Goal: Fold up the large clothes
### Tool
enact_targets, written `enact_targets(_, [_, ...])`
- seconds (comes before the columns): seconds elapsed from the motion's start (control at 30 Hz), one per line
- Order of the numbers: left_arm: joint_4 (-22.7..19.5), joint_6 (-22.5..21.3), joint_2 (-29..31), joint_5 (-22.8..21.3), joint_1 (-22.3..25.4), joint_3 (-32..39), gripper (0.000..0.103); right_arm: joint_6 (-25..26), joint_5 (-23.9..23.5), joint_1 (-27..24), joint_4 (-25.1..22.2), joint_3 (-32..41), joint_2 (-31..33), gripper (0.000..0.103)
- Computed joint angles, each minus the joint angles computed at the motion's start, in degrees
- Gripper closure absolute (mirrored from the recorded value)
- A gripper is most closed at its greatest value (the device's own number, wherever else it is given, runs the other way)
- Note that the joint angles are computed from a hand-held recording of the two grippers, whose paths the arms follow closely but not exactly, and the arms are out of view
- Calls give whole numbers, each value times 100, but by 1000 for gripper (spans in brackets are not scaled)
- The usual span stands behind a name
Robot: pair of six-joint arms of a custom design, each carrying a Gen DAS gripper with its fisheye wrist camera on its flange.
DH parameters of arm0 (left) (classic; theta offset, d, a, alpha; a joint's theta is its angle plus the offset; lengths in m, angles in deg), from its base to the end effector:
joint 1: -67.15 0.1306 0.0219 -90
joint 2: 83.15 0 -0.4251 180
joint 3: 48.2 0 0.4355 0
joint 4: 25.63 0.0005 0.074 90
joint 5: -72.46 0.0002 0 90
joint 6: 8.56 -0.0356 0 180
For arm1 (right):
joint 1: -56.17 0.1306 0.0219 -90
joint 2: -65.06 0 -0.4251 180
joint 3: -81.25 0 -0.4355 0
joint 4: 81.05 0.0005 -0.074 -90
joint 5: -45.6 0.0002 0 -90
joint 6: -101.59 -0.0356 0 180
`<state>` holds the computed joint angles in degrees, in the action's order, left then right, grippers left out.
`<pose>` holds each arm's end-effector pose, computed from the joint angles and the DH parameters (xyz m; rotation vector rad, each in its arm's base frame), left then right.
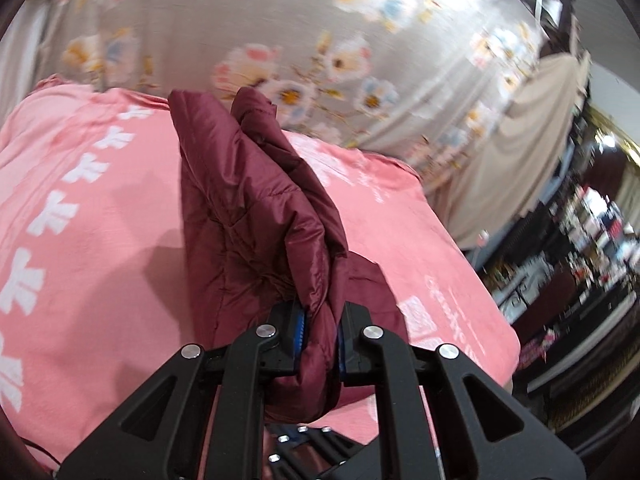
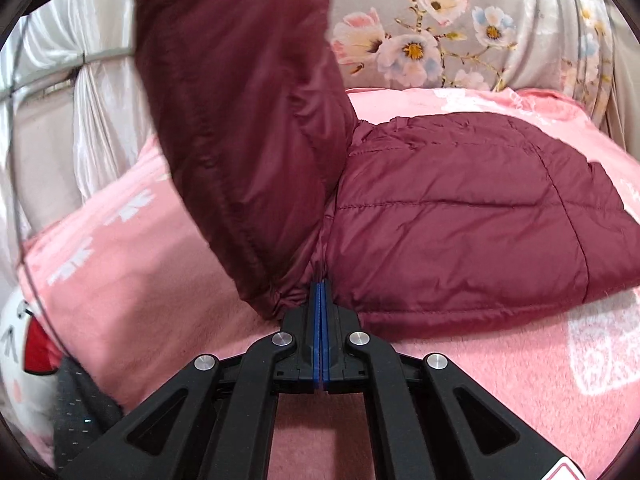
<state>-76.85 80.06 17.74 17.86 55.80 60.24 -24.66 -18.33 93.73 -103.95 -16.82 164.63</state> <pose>0.5923 -0.1404 0.5340 0.5597 2.2214 -0.8060 0.4760 0.3456 0.3488 0.2084 2.1915 0.2002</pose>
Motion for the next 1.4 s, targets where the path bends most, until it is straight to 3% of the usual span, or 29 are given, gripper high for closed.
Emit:
enact_targets(0.17, [-412, -288, 334, 2, -503, 323, 93, -262, 137, 27, 61, -504, -586, 103])
enact_targets(0.27, [-830, -420, 685, 32, -794, 635, 93, -807, 184, -74, -268, -888, -1132, 103])
enact_targets(0.5, [-1218, -404, 1266, -328, -1338, 841, 93, -1703, 698, -588, -1237, -1505, -2296, 103])
enact_targets(0.6, [-1243, -357, 1398, -462, -1480, 802, 94, -1733, 732, -840, -1336, -1650, -2529, 101])
enact_targets(0.77, [-1206, -393, 1515, -686, -1661, 701, 94, -1624, 361, -1249, -1128, -1777, -2661, 98])
enact_targets(0.93, [-1084, -367, 1601, -858, -1764, 632, 93, -1291, 189, -1430, -1011, -1674, -2642, 94])
enact_targets(1.03, [-1011, -446, 1500, -747, -1703, 546, 90, -1068, 62, -1527, -1020, -1499, -2520, 93])
enact_targets(1.1, [-1137, -439, 1408, -366, -1618, 562, 71, -922, 91, -1554, -1015, -1418, -2483, 82])
enact_targets(1.13, [-1184, -379, 1374, -172, -1576, 597, 63, -833, 80, -1585, -966, -1379, -2474, 66])
enact_targets(1.17, [-1133, -282, 1272, 74, -1482, 587, 45, -694, 42, -1640, -842, -1344, -2484, 53])
enact_targets(1.2, [-977, -188, 1133, 289, -1374, 538, 34, -580, -40, -1695, -724, -1305, -2472, 49])
enact_targets(1.3, [-231, 198, 719, 643, -989, 461, 27, -341, -577, -1947, -437, -1061, -2307, 46])
enact_targets(1.4, [380, 700, 591, -66, -711, 568, 25, -361, -1304, -2230, -254, -709, -1958, 46])
